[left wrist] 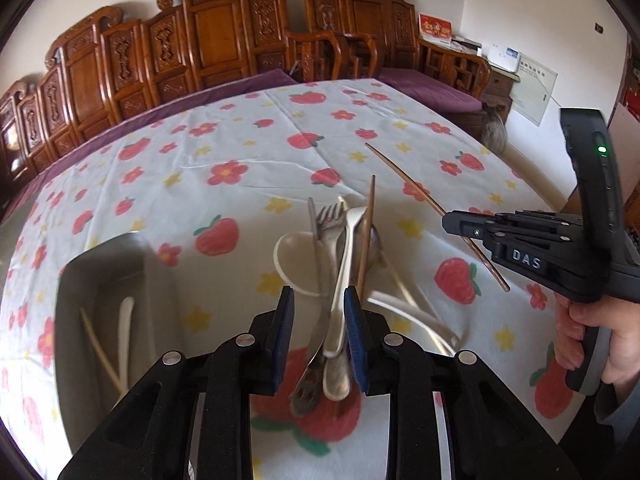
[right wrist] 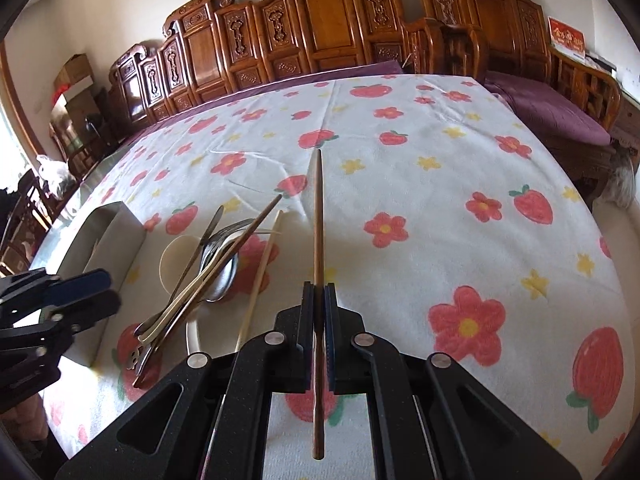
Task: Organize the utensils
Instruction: 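Grasp a white plastic fork with the left tool and lift it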
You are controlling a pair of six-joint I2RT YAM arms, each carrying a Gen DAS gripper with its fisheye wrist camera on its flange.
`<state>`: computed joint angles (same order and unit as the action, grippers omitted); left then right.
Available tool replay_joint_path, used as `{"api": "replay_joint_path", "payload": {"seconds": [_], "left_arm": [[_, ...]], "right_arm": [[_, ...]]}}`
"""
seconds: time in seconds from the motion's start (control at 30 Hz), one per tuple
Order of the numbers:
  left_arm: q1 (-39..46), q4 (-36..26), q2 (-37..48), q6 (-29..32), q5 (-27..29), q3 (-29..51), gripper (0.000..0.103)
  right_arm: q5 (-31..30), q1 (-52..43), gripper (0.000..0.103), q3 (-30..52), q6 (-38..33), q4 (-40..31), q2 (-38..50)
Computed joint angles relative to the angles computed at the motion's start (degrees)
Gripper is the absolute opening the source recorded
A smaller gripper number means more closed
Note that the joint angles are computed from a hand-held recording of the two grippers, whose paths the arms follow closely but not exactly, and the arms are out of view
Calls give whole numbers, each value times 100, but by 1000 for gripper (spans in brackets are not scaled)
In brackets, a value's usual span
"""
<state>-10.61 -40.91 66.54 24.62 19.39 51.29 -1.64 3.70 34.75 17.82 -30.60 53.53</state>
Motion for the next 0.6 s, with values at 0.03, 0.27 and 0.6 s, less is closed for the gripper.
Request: {"api": "replay_joint_path", "payload": {"seconds": [0.03,0.27,0.6], "left_arm": [[-119,63,129,-89,-64,45,23],[-668,313,923,-463,-358,344,18],[-725,117,1388,-460,-411,583,17]], "right_arm": [[-71,-43,6,-17,14,34,5],[-256,-74,6,-13,7,76,2],[-393,-120,6,-4,95,87,-79]]}}
